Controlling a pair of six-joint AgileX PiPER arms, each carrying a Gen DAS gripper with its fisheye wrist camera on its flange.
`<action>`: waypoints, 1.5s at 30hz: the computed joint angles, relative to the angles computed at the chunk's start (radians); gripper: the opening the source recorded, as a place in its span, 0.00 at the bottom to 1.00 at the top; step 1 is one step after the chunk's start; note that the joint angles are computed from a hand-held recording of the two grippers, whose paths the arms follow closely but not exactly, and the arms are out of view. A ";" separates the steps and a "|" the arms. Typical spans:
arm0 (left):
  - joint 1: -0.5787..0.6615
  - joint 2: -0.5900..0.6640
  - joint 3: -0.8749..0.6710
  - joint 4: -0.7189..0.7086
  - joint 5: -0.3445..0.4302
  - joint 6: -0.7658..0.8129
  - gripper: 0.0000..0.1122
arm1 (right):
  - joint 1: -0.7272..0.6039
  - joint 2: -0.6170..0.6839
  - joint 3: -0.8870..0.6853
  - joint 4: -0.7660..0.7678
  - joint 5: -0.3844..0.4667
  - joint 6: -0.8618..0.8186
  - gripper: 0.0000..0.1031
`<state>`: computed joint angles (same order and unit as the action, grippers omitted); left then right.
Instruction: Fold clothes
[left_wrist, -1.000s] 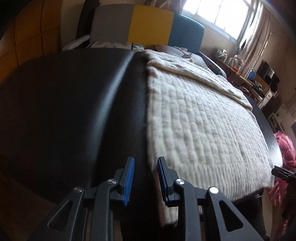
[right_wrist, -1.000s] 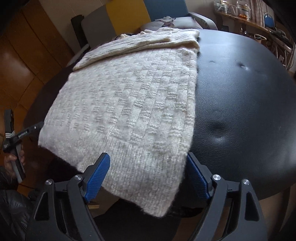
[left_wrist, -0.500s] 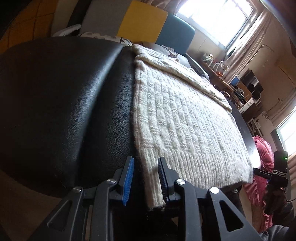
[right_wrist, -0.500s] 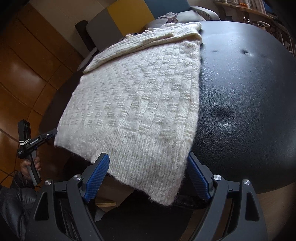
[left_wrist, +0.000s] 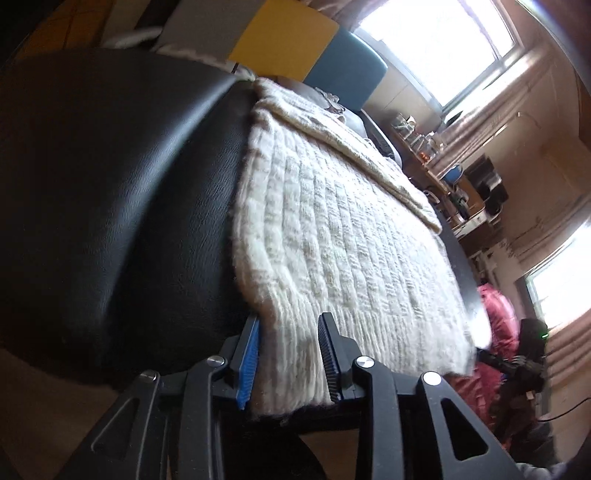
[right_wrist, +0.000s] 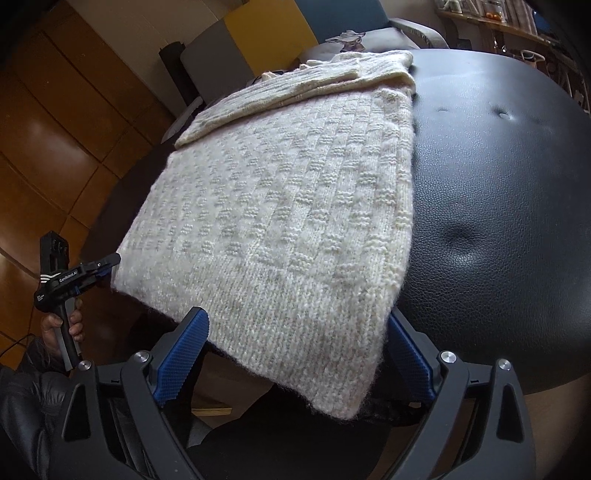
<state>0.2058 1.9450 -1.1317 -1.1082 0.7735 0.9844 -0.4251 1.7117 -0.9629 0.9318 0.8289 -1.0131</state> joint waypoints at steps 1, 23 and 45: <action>0.021 0.000 0.011 -0.008 0.021 0.014 0.27 | -0.007 0.004 -0.004 0.001 0.018 -0.004 0.93; -0.093 -0.004 -0.003 0.005 -0.158 -0.051 0.22 | -0.006 -0.007 0.011 -0.086 -0.091 0.031 0.19; -0.190 -0.065 0.036 0.150 -0.335 -0.098 0.07 | 0.126 -0.052 0.042 -0.165 -0.240 0.077 0.16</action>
